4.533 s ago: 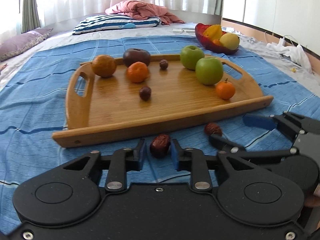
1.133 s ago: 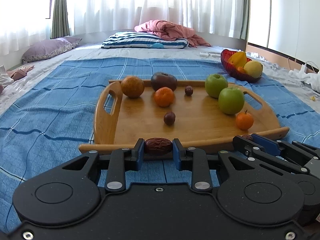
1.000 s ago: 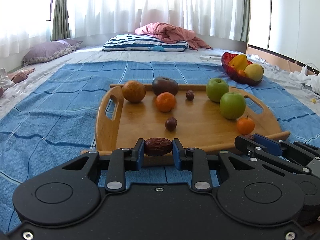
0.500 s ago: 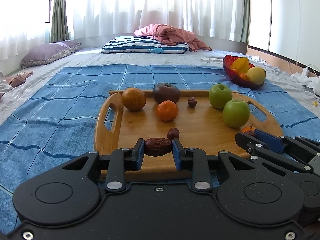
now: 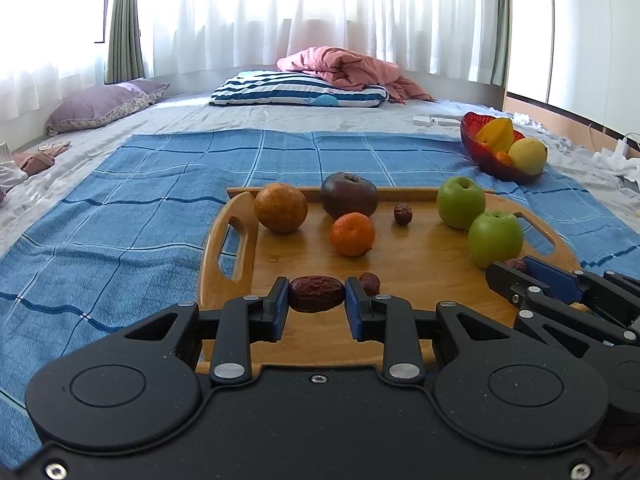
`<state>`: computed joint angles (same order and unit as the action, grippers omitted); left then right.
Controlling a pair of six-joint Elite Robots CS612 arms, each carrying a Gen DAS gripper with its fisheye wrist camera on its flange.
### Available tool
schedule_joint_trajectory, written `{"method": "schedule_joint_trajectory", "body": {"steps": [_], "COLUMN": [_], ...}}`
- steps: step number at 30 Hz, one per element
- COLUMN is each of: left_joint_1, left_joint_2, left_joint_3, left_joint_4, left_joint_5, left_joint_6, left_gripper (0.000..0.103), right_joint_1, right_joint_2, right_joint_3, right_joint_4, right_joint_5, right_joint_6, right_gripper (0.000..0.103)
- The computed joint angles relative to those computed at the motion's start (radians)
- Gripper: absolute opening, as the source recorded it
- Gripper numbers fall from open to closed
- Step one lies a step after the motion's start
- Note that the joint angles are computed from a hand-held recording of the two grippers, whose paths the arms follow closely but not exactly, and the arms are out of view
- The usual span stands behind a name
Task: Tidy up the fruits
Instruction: 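Lift the date with the left tool while the right tool lifts its date over the tray, then hold both dates in the closed tools above the tray and lower them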
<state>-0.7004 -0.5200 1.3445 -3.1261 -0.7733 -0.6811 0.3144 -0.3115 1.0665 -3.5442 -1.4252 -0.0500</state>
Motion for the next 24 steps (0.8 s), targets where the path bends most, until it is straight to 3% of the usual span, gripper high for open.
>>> {"method": "schedule_joint_trajectory", "body": {"steps": [24], "left_joint_1": [0.036], "left_joint_2": [0.014], "left_joint_3": [-0.038], "left_joint_4": [0.025], "left_joint_5": [-0.033], "left_joint_6": [0.004], "left_gripper": [0.028], "right_joint_1": [0.006], "right_joint_2": [0.031], "right_joint_3": [-0.079], "right_joint_4": [0.046], "right_joint_5": [-0.028], "right_joint_6": [-0.014], "right_gripper": [0.029]}}
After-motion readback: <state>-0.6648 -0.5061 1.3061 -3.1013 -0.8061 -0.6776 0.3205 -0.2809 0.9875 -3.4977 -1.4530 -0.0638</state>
